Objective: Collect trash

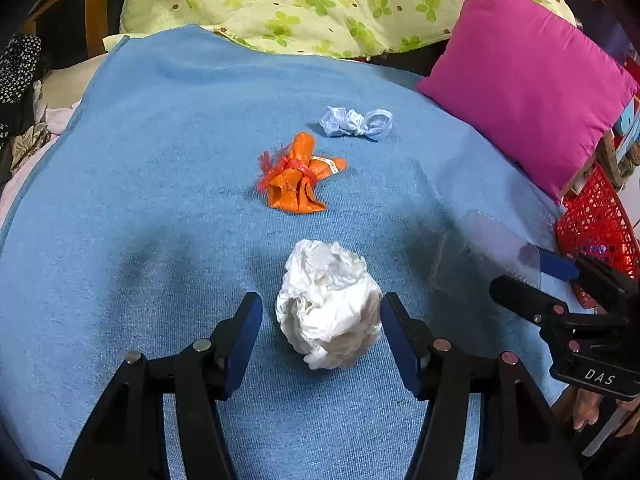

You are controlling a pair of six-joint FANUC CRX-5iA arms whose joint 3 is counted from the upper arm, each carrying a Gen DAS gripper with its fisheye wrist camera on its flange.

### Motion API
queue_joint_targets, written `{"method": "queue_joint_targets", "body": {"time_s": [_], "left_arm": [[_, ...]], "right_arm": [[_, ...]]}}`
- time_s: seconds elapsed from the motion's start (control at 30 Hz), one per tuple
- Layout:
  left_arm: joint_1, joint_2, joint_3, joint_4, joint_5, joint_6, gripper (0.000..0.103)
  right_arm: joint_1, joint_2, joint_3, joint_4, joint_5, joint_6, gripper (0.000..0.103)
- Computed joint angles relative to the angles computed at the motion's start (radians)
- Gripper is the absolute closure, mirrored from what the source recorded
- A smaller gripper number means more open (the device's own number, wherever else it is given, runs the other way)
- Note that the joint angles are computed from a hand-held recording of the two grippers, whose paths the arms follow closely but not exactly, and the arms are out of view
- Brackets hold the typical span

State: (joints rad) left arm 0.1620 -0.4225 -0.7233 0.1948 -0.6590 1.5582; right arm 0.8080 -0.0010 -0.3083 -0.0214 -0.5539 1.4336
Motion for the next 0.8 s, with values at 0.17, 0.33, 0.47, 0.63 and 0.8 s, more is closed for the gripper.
{"method": "queue_joint_targets", "body": {"time_s": [0.17,0.33,0.47,0.63,0.8], "left_arm": [[0.026,-0.02,-0.023,0.041,0.004,-0.025,0.04],[0.019,-0.01,-0.017,0.031,0.0,-0.017,0.04],[0.019,-0.01,-0.015,0.027,-0.007,-0.016,0.04],[0.024,-0.012,-0.016,0.028,-0.006,-0.017,0.04],[0.022,-0.014,-0.009,0.009,-0.013,-0.003,0.04]], "right_arm": [[-0.027,-0.006,0.018,-0.055,0.002,0.024,0.033],[-0.073,0.007,0.075,-0.198,-0.042,0.127,0.033],[-0.068,0.002,0.074,-0.21,-0.037,0.152,0.033],[-0.054,0.0,0.069,-0.195,-0.029,0.166,0.033],[-0.044,-0.005,0.053,-0.179,-0.015,0.174,0.033]]}}
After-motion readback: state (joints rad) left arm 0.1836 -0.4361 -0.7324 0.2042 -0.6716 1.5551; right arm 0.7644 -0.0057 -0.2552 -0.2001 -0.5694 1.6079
